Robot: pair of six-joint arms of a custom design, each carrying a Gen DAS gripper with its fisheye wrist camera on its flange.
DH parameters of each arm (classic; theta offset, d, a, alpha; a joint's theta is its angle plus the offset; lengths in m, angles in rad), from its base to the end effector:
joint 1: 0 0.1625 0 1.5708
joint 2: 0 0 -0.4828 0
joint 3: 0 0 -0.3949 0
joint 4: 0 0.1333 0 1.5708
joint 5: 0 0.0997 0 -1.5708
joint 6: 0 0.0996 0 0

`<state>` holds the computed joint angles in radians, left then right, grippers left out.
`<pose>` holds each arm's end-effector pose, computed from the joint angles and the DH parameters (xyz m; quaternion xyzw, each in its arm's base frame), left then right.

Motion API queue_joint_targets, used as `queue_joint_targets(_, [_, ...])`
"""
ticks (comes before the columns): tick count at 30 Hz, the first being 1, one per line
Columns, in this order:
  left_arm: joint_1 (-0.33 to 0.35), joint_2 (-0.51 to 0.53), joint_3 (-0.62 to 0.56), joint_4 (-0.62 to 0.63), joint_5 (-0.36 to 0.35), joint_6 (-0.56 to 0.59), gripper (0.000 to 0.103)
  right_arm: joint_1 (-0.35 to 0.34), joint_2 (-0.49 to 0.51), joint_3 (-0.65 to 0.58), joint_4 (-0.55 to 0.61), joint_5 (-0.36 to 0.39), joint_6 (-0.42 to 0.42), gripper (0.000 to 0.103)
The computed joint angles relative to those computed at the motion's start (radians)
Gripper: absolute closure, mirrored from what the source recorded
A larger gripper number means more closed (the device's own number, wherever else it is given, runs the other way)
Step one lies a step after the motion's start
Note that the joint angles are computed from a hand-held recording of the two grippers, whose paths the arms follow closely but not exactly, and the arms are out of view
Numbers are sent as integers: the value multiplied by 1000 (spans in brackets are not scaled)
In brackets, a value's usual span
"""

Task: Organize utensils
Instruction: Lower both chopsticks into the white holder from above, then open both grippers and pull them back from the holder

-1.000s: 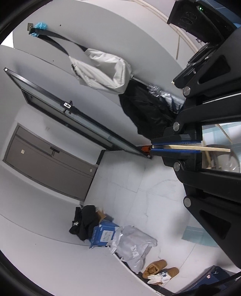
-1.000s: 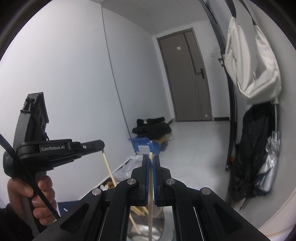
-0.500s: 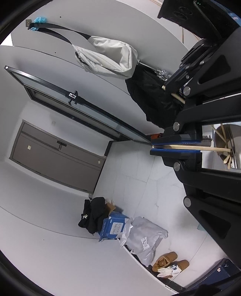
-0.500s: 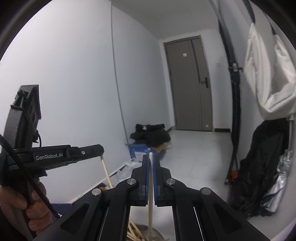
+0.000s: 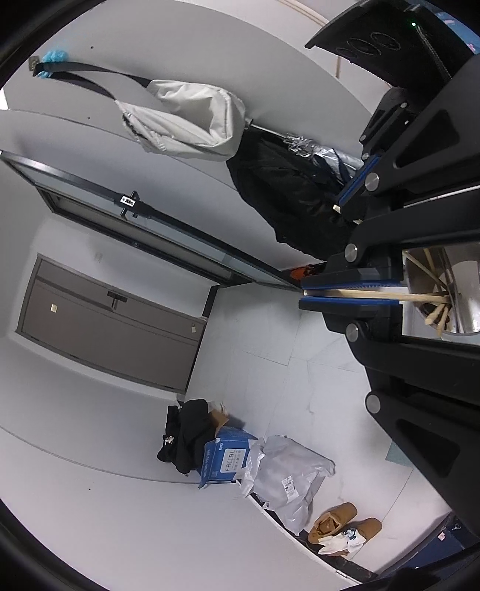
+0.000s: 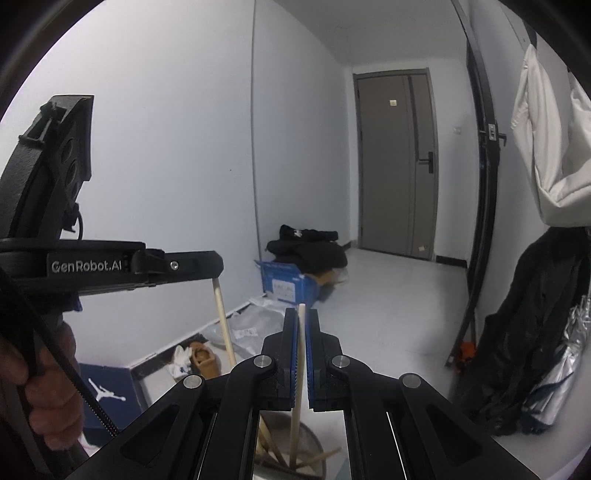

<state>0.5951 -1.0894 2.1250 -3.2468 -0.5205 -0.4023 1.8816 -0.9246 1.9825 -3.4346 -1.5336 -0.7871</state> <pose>-0.3194 -0.4816 0.2706 0.0809 0.8324 -0.5128 0.1942 0.3217 -0.5535 0.2069 0.4861 -0.7808 0.3850 0.0759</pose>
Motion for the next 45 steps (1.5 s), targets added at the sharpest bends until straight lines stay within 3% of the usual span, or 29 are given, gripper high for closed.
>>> queue_joint_targets(7, [-2,-17,26,82,-41,-57,102,-10,-11,31,-8,-11,-43,100])
queue_joint_targets(9, [5,-27,27,123,-80,-79,103,-10,-16,33,11,-9,-42,100])
queue_joint_targets(14, [9,-29,34,177,-98,-110,102,-20,-16,39,55,-23,-47,100])
queue_joint_targets(21, [35,-46,37,244,-192,-149,102,-34,-18,28,130,-62,4,99])
queue_joint_targets(24, [31,-56,31,316,-174,-190,102,-37,-29,32,147,-62,28,97])
queue_joint_targets(29, [16,-80,40,359,-130,-255,78,-38,-58,54,143,-71,60,94])
queue_joint_targets(30, [9,-86,46,364,-115,-267,75,-38,-64,61,139,-74,67,89])
queue_joint_targets(32, [-8,-102,54,408,-72,-316,54,-39,-79,74,136,-75,85,84])
queue_joint_targets(36, [-47,-129,72,474,9,-397,40,-41,-114,113,103,-61,101,68])
queue_joint_targets(38, [-72,-141,73,554,57,-461,28,-36,-133,133,85,-56,112,59])
queue_joint_targets(41, [-103,-149,73,664,125,-540,18,-29,-155,160,63,-43,120,52])
queue_joint_targets(42, [-109,-154,70,703,136,-564,17,-25,-160,166,56,-44,122,45])
queue_joint_targets(45, [-134,-171,69,819,170,-648,14,-14,-180,195,35,-40,132,40])
